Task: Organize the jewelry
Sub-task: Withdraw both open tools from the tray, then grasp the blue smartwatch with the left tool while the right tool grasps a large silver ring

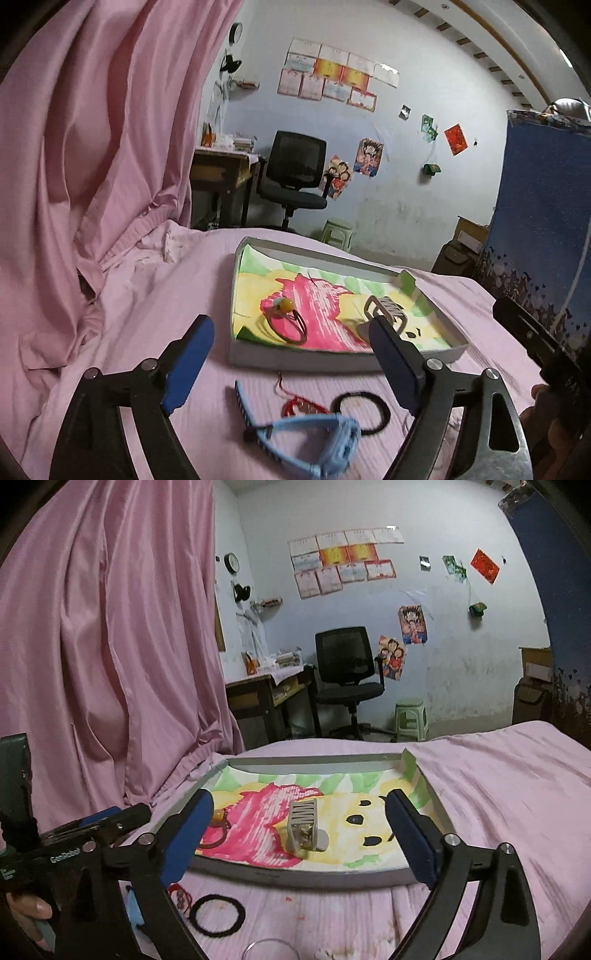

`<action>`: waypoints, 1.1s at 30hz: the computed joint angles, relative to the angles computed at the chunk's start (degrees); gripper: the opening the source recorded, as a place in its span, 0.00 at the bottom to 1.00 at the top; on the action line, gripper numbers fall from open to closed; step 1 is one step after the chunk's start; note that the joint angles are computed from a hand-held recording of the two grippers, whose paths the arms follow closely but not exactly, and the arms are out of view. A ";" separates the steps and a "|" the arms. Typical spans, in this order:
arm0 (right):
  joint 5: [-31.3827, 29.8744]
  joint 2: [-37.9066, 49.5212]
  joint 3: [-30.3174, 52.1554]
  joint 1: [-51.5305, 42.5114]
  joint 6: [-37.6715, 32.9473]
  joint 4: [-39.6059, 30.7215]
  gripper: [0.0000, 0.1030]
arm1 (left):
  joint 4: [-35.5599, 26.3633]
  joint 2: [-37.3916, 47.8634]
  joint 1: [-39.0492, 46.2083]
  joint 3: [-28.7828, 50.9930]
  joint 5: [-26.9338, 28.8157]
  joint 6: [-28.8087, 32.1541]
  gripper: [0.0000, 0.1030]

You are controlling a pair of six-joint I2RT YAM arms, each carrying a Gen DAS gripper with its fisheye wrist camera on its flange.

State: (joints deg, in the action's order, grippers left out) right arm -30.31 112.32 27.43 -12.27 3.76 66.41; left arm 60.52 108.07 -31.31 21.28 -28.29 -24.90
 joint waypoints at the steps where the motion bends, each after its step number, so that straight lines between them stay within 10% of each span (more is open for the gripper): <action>1: -0.09 -0.46 -1.20 -0.34 0.00 1.08 0.95 | 0.73 -0.11 -0.65 -0.67 -0.57 0.00 0.84; 19: -7.36 -4.39 -16.93 -7.87 -7.11 10.62 0.96 | 10.92 3.01 -11.76 -10.38 -8.64 -1.48 0.87; 33: -8.49 -4.26 -11.24 -8.65 -18.37 -12.97 0.82 | 0.90 3.95 -5.78 -6.59 5.28 -1.49 0.80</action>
State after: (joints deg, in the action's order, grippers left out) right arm -38.80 108.07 16.19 -20.92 -14.61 53.43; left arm 61.42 112.02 -37.09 14.69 -23.02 -26.39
